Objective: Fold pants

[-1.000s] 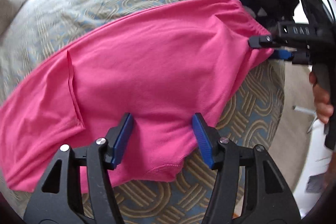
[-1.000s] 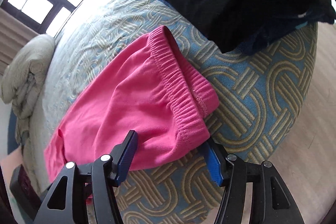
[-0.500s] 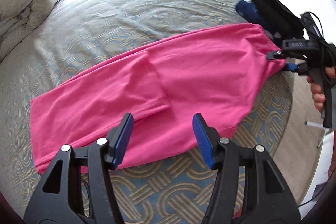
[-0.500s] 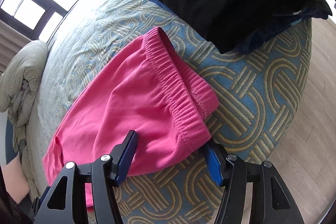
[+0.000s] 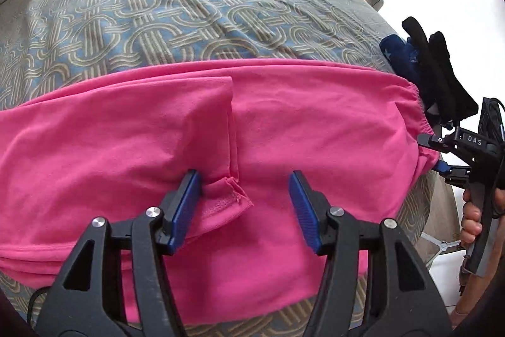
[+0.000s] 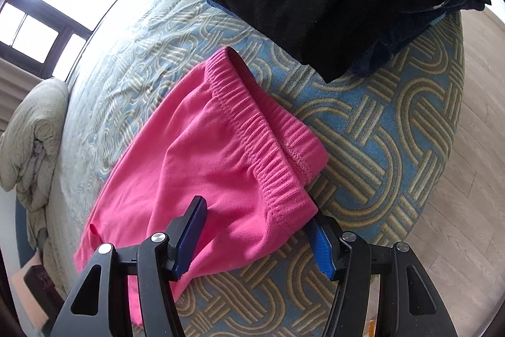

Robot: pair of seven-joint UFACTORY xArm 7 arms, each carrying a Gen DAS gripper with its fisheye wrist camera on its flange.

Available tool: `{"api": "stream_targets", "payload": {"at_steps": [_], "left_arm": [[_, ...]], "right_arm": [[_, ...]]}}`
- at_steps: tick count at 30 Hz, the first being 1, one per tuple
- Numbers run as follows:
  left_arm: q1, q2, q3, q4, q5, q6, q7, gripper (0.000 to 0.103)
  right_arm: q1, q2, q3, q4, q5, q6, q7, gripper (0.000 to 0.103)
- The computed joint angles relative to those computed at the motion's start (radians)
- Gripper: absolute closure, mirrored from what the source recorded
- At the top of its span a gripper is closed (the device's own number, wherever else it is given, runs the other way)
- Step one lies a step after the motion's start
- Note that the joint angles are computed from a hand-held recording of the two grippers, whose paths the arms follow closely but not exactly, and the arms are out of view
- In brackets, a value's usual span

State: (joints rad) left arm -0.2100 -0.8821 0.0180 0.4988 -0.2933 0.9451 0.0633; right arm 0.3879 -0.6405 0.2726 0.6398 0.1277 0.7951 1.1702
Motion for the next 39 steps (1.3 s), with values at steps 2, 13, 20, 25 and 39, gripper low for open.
{"api": "stream_targets", "payload": {"at_steps": [2, 13, 20, 25, 39], "left_arm": [[-0.015, -0.016, 0.021, 0.025, -0.015, 0.062, 0.007, 0.044], [0.264, -0.267, 0.157, 0.015, 0.149, 0.242, 0.035, 0.036], [0.424, -0.288, 0.261, 0.026, 0.205, 0.271, 0.068, 0.036], [0.456, -0.268, 0.289, 0.016, 0.183, 0.237, 0.090, 0.036], [0.514, -0.091, 0.361, 0.039, 0.107, 0.225, 0.166, 0.064]], "right_arm": [[-0.003, 0.003, 0.003, 0.000, -0.001, -0.006, 0.009, 0.041], [-0.047, 0.051, 0.064, 0.074, -0.126, 0.064, 0.101, 0.093], [-0.064, 0.059, 0.119, 0.160, -0.232, 0.051, 0.129, 0.094], [-0.073, 0.185, 0.188, 0.357, -0.365, 0.089, 0.095, 0.094], [0.200, 0.877, 0.301, 1.061, -0.683, 0.057, -0.053, 0.095]]}}
